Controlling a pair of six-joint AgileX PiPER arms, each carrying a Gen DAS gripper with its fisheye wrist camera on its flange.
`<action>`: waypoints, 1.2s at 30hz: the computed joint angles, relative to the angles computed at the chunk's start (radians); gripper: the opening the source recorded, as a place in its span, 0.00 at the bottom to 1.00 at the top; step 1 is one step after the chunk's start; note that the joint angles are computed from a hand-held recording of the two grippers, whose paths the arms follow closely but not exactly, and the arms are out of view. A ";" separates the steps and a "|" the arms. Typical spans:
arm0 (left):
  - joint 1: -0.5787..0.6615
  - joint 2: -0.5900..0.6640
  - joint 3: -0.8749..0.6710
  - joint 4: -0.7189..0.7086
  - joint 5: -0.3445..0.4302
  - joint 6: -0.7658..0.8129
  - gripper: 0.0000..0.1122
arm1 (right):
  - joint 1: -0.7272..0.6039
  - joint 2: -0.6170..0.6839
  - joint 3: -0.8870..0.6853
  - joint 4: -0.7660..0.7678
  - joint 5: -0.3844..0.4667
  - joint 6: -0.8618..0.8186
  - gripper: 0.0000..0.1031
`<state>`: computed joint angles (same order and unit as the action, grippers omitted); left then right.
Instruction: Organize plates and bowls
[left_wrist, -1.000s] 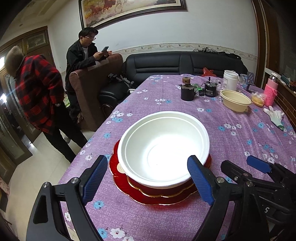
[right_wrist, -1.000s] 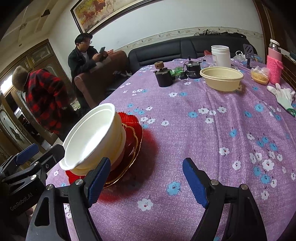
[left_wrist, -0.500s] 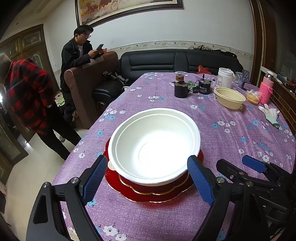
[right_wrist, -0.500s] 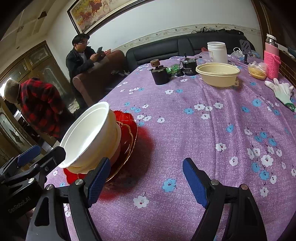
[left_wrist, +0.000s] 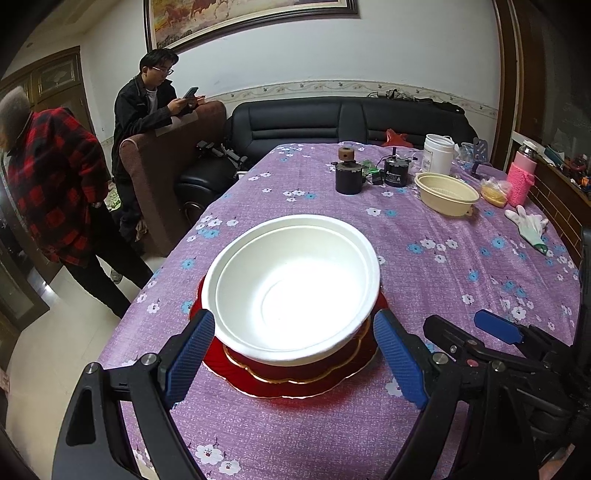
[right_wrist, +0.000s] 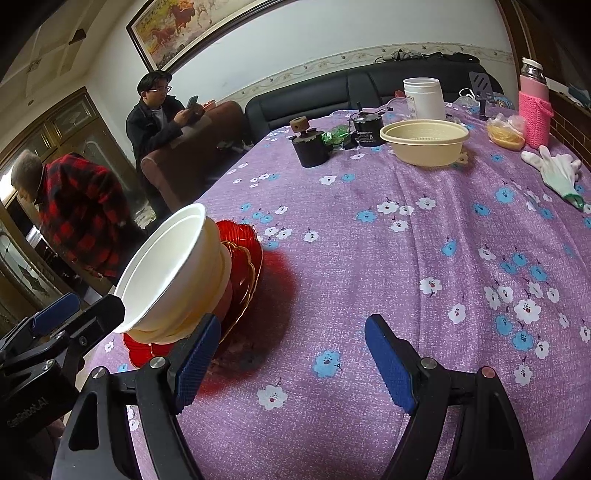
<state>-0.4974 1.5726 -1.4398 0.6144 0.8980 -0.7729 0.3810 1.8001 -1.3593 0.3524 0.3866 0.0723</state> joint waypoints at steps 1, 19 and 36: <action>-0.003 0.000 -0.001 0.000 0.001 -0.001 0.78 | -0.001 -0.003 0.005 0.004 -0.002 -0.003 0.82; -0.045 0.005 -0.017 0.001 0.023 0.001 0.78 | -0.038 -0.041 0.059 0.074 -0.014 -0.059 0.82; -0.098 -0.014 -0.022 0.032 0.049 -0.006 0.78 | -0.071 -0.113 0.137 0.105 -0.029 -0.089 0.82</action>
